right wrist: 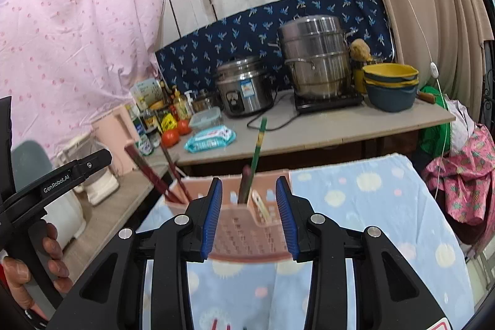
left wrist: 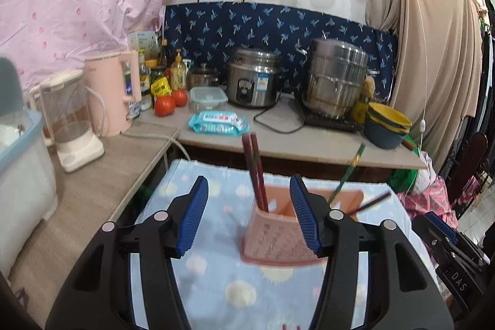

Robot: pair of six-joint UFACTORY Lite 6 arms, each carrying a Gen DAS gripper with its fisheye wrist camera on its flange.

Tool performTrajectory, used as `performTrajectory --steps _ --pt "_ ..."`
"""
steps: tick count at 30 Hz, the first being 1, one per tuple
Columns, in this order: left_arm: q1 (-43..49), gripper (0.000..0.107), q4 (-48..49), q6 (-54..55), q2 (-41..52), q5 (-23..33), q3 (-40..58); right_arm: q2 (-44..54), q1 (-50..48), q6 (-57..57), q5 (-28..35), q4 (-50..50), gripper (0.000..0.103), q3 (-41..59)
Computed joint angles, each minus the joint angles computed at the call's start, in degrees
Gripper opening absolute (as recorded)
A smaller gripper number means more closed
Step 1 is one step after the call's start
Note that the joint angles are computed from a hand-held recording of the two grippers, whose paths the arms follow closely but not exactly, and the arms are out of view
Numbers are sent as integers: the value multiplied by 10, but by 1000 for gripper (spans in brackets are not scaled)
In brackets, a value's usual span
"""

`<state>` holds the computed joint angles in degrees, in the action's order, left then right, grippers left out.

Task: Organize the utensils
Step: 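Move both tools back toward the gold spoon and green chopstick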

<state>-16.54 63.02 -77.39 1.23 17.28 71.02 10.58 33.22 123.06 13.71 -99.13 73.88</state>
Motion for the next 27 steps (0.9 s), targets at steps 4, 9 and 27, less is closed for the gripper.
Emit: performTrajectory --steps 4,9,27 --pt "-26 52 63 -74 -68 17 -107 -55 24 67 10 -44 36 -99" --pt "-57 52 87 -120 -143 37 -220 -119 67 84 36 -30 36 -214" --pt "-192 52 66 -239 -279 98 -490 -191 325 149 177 103 36 -458"
